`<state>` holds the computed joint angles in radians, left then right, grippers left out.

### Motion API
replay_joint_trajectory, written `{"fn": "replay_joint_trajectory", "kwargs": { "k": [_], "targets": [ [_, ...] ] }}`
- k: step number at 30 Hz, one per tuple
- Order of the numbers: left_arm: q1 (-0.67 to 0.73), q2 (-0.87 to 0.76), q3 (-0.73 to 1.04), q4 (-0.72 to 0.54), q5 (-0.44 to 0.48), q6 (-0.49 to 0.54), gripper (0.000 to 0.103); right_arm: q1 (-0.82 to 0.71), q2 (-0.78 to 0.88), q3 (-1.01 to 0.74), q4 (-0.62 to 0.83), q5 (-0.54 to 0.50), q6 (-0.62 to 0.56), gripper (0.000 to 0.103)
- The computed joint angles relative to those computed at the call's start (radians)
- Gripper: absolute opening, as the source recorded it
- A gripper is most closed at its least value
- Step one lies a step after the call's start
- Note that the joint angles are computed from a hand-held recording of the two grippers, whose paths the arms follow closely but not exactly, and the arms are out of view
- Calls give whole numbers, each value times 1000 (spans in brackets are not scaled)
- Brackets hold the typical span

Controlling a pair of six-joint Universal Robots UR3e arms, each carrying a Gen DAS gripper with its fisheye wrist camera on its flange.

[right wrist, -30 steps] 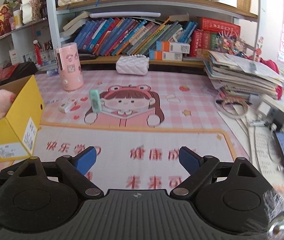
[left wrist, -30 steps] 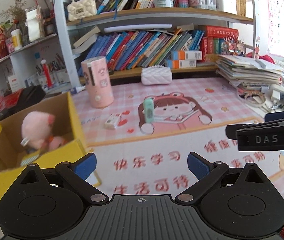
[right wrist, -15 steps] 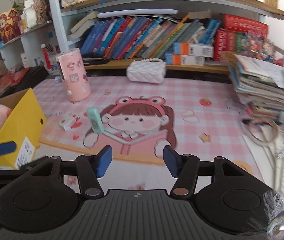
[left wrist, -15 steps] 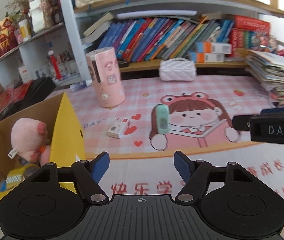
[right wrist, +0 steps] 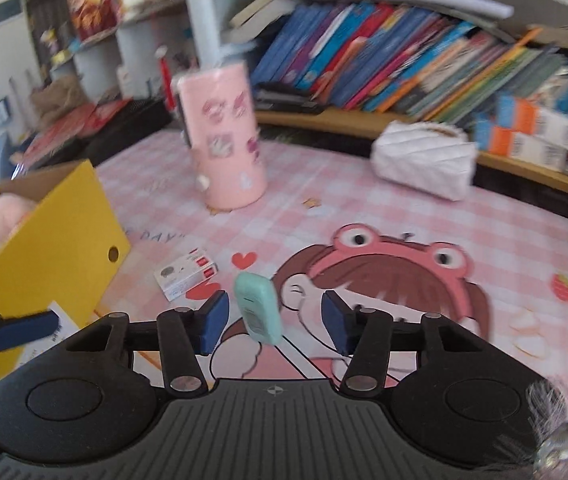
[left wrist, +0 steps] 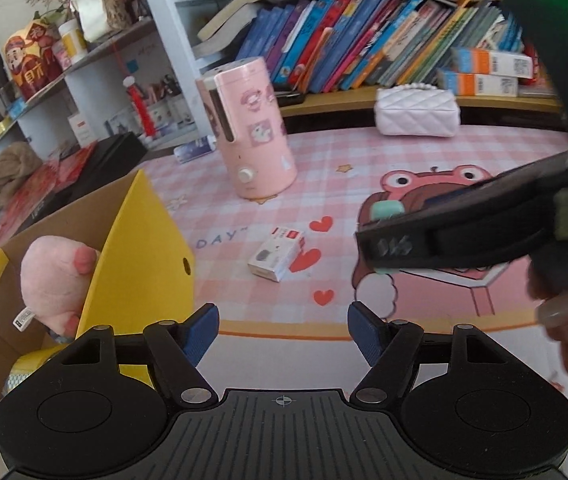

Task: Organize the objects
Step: 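Grasp the white card box with the left tool while the right tool grasps the mint-green item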

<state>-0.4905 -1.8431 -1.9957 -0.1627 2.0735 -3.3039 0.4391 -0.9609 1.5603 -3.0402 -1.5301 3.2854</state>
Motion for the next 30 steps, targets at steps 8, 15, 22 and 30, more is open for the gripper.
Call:
{"fn": "replay_joint_trajectory", "kwargs": {
  "k": [8, 15, 22, 30],
  "targets": [
    [38, -110, 132, -47, -18, -78, 69, -51, 39, -39, -22, 81, -34, 24],
    [87, -294, 343, -65, -16, -202, 68, -119, -199, 260, -127, 81, 1, 24],
    [117, -417, 462, -72, -19, -219, 67, -157, -415, 520, -138, 122, 19, 24],
    [136, -424, 440, -10, -27, -164, 54, -154, -530, 618, -79, 107, 35, 24]
  ]
}}
